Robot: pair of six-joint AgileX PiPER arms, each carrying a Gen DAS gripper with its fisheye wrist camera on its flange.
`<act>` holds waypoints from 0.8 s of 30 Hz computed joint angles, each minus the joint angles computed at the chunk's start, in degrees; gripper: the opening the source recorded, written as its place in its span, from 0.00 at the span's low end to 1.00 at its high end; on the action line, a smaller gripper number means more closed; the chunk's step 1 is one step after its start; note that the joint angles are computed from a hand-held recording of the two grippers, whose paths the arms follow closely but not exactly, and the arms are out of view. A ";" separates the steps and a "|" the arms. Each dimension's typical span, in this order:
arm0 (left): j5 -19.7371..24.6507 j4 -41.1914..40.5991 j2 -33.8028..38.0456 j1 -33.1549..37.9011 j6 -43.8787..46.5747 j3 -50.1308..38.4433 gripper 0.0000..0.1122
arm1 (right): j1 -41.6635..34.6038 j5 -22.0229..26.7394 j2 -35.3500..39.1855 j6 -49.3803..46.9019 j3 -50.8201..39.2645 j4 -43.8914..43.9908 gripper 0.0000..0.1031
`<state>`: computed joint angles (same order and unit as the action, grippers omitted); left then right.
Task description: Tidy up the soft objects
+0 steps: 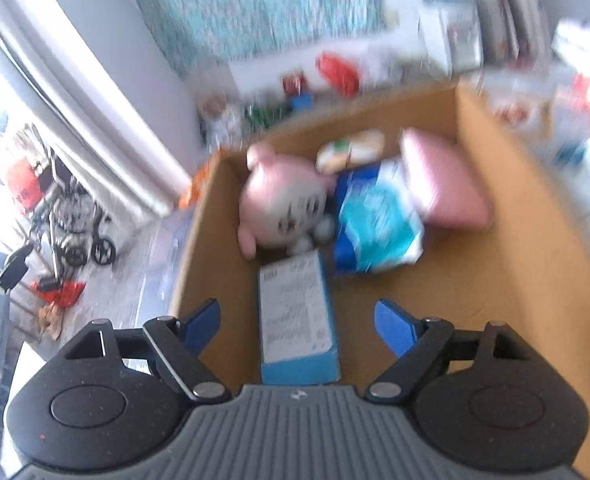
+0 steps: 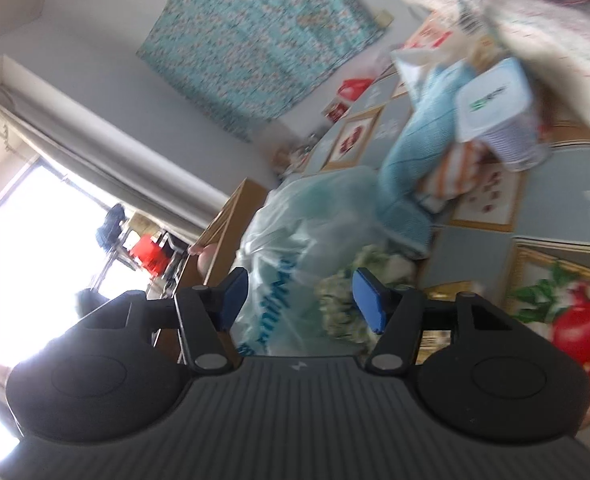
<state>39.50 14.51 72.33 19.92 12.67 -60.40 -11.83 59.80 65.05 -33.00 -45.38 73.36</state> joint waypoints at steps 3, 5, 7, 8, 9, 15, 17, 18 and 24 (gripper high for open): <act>1.31 -4.37 -5.18 -2.42 0.99 -0.35 0.78 | -4.17 1.95 -0.44 -1.59 2.10 0.94 0.60; 3.12 -6.68 -8.56 -5.46 0.91 -0.89 0.80 | -6.33 2.64 -0.51 -2.18 3.12 1.26 0.60; 4.75 -8.71 -11.50 -9.66 0.52 -1.26 0.81 | -7.88 3.00 -0.75 -2.89 4.00 1.49 0.61; 5.20 -8.92 -12.55 -12.56 -0.39 -1.25 0.81 | -8.80 3.37 -0.86 -3.31 4.45 1.66 0.61; 5.39 -7.94 -13.20 -16.05 -2.45 -1.08 0.81 | -9.36 3.58 -1.00 -3.62 4.73 1.73 0.61; 5.55 2.11 -10.41 -38.51 -17.13 -1.16 0.81 | -13.65 5.10 -2.17 -4.88 5.34 1.55 0.61; 4.24 6.11 -7.60 -44.29 -22.66 -1.79 0.81 | -14.28 4.56 -2.44 -4.86 4.17 1.43 0.61; 3.03 7.44 -5.47 -46.20 -24.92 -2.39 0.81 | -14.22 3.84 -2.50 -4.67 3.25 1.33 0.61; 3.13 -6.75 12.45 -43.99 -23.74 -17.46 0.81 | -7.60 -9.26 1.47 -3.34 -6.38 -2.17 0.61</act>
<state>42.63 7.76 84.78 -24.07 -11.08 -77.86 -19.43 50.54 66.53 -36.33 -51.75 71.19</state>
